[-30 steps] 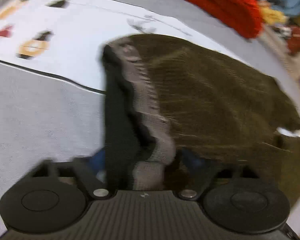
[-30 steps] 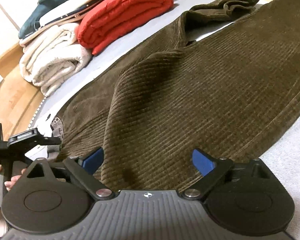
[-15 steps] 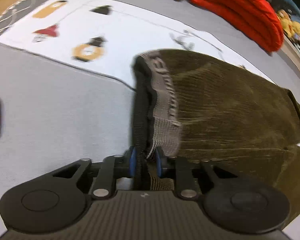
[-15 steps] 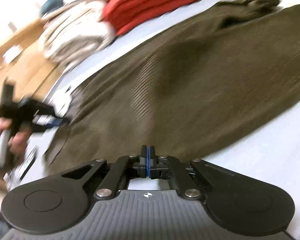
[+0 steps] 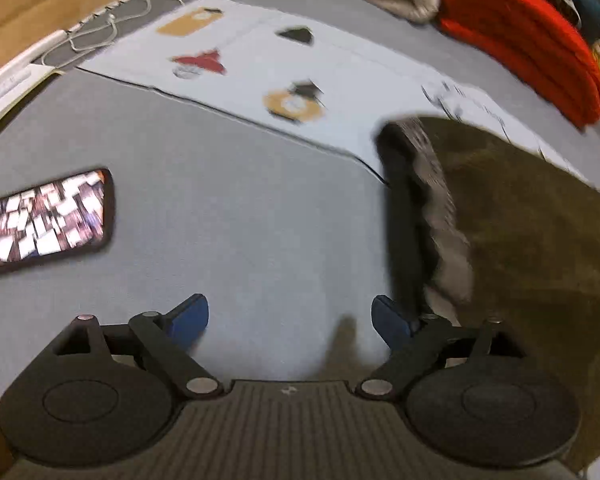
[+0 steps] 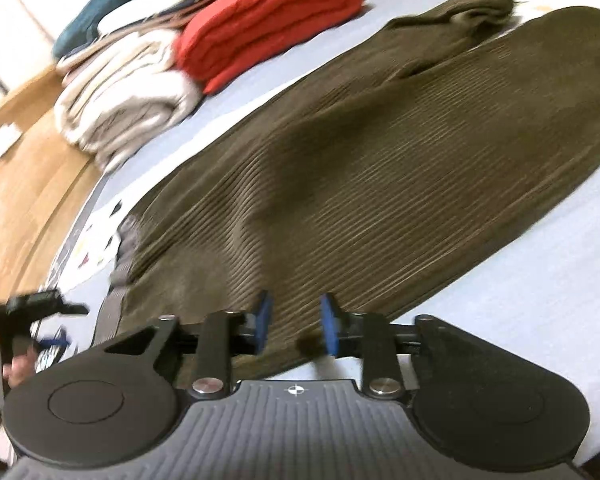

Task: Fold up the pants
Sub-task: 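Close the left tool on the waistband while the right tool grasps the leg cuff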

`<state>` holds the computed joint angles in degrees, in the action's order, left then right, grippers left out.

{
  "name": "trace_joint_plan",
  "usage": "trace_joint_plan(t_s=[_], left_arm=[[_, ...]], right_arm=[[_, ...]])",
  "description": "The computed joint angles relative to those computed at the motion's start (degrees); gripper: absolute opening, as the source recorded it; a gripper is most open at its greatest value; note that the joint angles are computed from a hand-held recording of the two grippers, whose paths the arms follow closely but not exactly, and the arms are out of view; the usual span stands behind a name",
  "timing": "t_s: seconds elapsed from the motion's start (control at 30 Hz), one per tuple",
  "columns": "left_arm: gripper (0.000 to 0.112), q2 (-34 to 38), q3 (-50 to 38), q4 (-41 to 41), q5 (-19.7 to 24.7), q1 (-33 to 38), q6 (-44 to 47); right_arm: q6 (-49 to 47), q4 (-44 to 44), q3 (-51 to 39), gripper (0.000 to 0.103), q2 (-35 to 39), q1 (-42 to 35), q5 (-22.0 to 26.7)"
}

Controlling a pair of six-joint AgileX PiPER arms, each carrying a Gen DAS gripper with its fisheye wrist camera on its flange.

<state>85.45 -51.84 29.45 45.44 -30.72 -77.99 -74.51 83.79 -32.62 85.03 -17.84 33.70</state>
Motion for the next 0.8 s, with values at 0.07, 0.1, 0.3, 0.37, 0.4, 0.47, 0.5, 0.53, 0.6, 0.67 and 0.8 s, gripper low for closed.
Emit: trace_joint_plan(t_s=[0.07, 0.1, 0.3, 0.37, 0.4, 0.47, 0.5, 0.53, 0.6, 0.67, 0.8], left_arm=[[0.092, -0.09, 0.82, -1.52, -0.64, -3.89, -2.72], [0.092, 0.04, 0.99, -2.4, -0.47, -6.08, -4.7], [0.093, 3.2, 2.64, 0.75, -1.17, -15.76, -19.26], [0.089, 3.96, 2.38, 2.46, -1.44, -17.38, -23.49], [0.065, 4.31, 2.17, 4.71, -0.82, -18.78, -27.44], [0.041, 5.91, -0.47, 6.74, 3.07, -21.17, -31.11], [0.035, 6.61, -2.43, 6.99, 6.94, -22.6, -32.23], [0.033, 6.35, -3.68, 7.16, 9.03, -23.43, -32.34], [0.027, 3.58, -4.41, 9.15, 12.99, -26.37, -34.9], [0.025, -0.01, -2.72, 10.84, 15.8, -28.85, -37.51], [0.024, -3.06, 4.59, 4.93, 9.41, -22.78, -34.96]], right_arm=[[-2.74, 0.47, -0.8, 0.042, 0.82, -4.29, 1.74], [-5.92, 1.78, -0.92, 0.043, 1.6, -7.16, 2.8], [-8.31, 9.25, -1.69, 0.048, 8.64, -13.69, 5.43], [-7.07, 8.34, -2.6, 0.048, 10.2, -13.76, 5.96], [-5.54, 6.98, -3.03, 0.048, 10.74, -13.7, 5.72], [-3.26, 4.86, -3.28, 0.048, 10.9, -13.9, 5.82], [-2.95, 4.4, -3.31, 0.048, 10.81, -13.94, 5.68], [-3.75, 4.34, -2.92, 0.049, 10.33, -14.33, 5.72], [-5.65, 4.6, -2.12, 0.049, 9.17, -14.92, 5.38], [-6.22, 4.62, -0.93, 0.049, 6.78, -14.54, 4.5], [-6.68, 5.5, -0.21, 0.049, 5.49, -15.88, 3.89]])
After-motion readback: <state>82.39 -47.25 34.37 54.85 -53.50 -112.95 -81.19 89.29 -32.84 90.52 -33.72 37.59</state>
